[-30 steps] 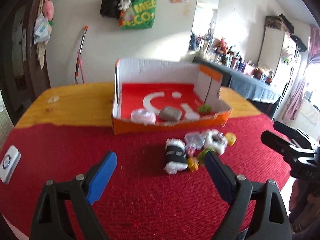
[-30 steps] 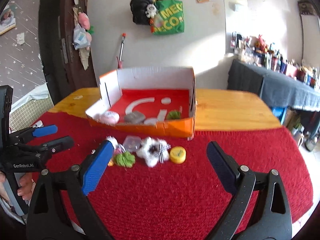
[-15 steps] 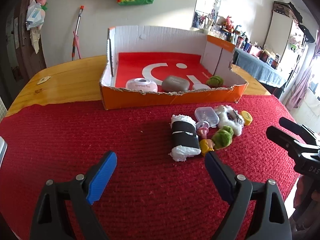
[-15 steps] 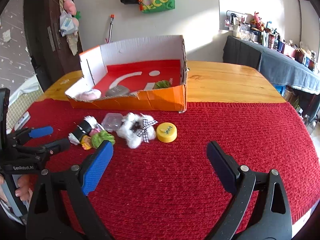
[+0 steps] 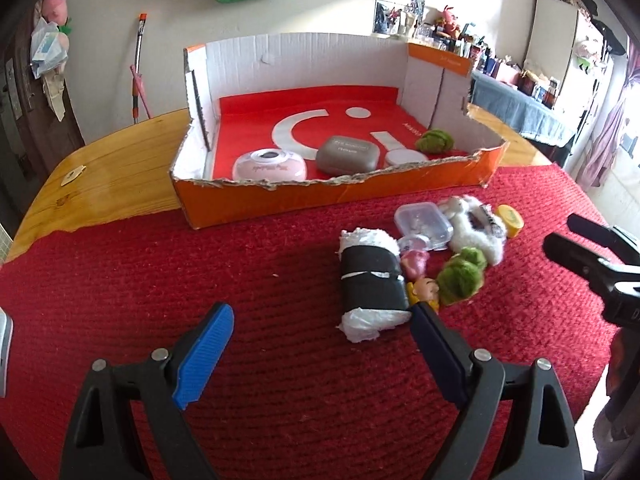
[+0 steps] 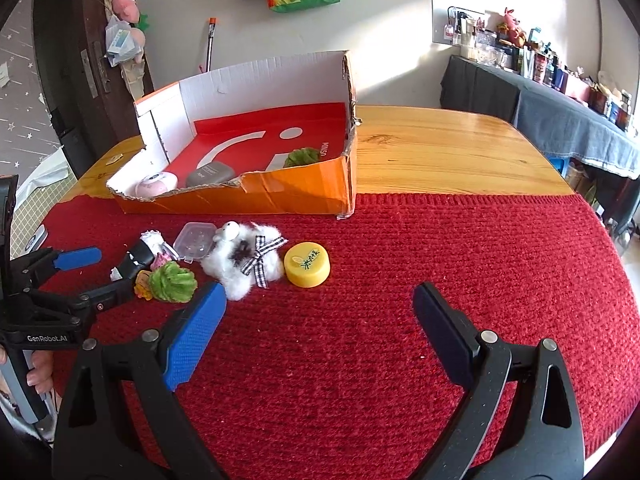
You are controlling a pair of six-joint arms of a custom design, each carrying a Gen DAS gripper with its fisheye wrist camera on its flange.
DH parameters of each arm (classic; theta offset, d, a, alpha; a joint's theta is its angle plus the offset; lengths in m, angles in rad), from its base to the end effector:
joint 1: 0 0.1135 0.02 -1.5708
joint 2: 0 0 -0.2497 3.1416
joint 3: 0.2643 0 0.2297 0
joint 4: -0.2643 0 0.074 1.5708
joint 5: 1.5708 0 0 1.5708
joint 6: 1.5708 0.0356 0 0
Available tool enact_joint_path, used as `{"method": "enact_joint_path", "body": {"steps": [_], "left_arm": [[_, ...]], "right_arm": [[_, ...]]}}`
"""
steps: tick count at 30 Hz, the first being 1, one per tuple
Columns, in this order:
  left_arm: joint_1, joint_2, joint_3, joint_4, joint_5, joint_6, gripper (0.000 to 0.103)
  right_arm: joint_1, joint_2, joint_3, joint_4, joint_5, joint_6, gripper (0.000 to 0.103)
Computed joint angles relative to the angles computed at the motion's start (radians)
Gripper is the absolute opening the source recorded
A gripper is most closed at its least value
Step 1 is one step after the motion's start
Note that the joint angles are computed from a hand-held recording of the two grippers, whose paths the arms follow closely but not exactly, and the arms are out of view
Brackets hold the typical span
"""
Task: Organize objects
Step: 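Withdraw both tools from the box toward the remaining items, then grasp the black-and-white wrapped item with the left tool while the right tool grasps the yellow cap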
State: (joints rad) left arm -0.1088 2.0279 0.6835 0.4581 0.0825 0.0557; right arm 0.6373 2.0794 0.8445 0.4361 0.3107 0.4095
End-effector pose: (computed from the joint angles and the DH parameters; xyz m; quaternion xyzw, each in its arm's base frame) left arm 0.3055 -0.0363 0.0502 0.0911 0.9369 -0.0477 0.3342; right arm 0.2850 0.1975 0.0647 -0.0461 0.9160 0.0618 0.3938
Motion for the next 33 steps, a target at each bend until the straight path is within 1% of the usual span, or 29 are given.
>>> {"method": "enact_joint_path", "body": {"steps": [3, 7, 9, 13, 15, 16, 18, 20, 23, 25, 26, 27, 28, 29, 30, 31, 32, 33], "left_arm": [[0.019, 0.01, 0.017, -0.019, 0.008, 0.011, 0.091], [0.03, 0.013, 0.024, -0.014, -0.026, 0.027, 0.091], [0.035, 0.013, 0.029, -0.016, -0.024, 0.045, 0.091], [0.024, 0.022, 0.044, -0.024, -0.027, 0.083, 0.091], [0.02, 0.029, 0.056, -0.033, -0.017, 0.097, 0.091], [0.016, 0.035, 0.067, -0.041, -0.016, 0.101, 0.089], [0.013, 0.045, 0.087, -0.058, -0.008, 0.109, 0.084], [0.012, 0.05, 0.097, -0.065, 0.002, 0.113, 0.081], [0.015, 0.053, 0.114, -0.082, 0.027, 0.114, 0.072], [0.019, 0.056, 0.127, -0.096, 0.055, 0.107, 0.065], [0.02, 0.056, 0.129, -0.098, 0.065, 0.103, 0.063], [0.023, 0.056, 0.132, -0.098, 0.083, 0.099, 0.057], [0.025, 0.057, 0.135, -0.1, 0.096, 0.096, 0.051], [0.025, 0.058, 0.137, -0.102, 0.105, 0.093, 0.048], [0.023, 0.057, 0.135, -0.098, 0.111, 0.093, 0.042], [0.022, 0.054, 0.13, -0.094, 0.116, 0.094, 0.037], [0.021, 0.052, 0.126, -0.089, 0.119, 0.093, 0.037], [0.02, 0.048, 0.116, -0.079, 0.121, 0.089, 0.037]], "right_arm": [[-0.008, 0.002, 0.003, -0.003, -0.006, -0.004, 0.096], [-0.02, 0.011, 0.016, -0.017, -0.01, -0.012, 0.096], [-0.03, 0.019, 0.032, -0.036, -0.02, -0.021, 0.096], [-0.048, 0.04, 0.069, -0.074, -0.065, -0.092, 0.096], [-0.045, 0.06, 0.11, -0.127, -0.038, -0.128, 0.095], [-0.043, 0.068, 0.125, -0.144, -0.028, -0.138, 0.094], [-0.045, 0.082, 0.152, -0.171, -0.022, -0.156, 0.09], [-0.054, 0.095, 0.183, -0.206, -0.036, -0.167, 0.081], [-0.07, 0.114, 0.218, -0.242, -0.061, -0.181, 0.072], [-0.082, 0.12, 0.229, -0.245, -0.095, -0.186, 0.069], [-0.086, 0.122, 0.236, -0.247, -0.103, -0.191, 0.065], [-0.088, 0.123, 0.24, -0.245, -0.11, -0.196, 0.063], [-0.091, 0.126, 0.243, -0.238, -0.126, -0.203, 0.058], [-0.093, 0.13, 0.245, -0.226, -0.139, -0.209, 0.052], [-0.093, 0.134, 0.248, -0.223, -0.148, -0.214, 0.049], [-0.091, 0.137, 0.248, -0.214, -0.15, -0.222, 0.042], [-0.088, 0.137, 0.244, -0.202, -0.15, -0.228, 0.028], [-0.087, 0.135, 0.239, -0.191, -0.159, -0.232, 0.028]]}}
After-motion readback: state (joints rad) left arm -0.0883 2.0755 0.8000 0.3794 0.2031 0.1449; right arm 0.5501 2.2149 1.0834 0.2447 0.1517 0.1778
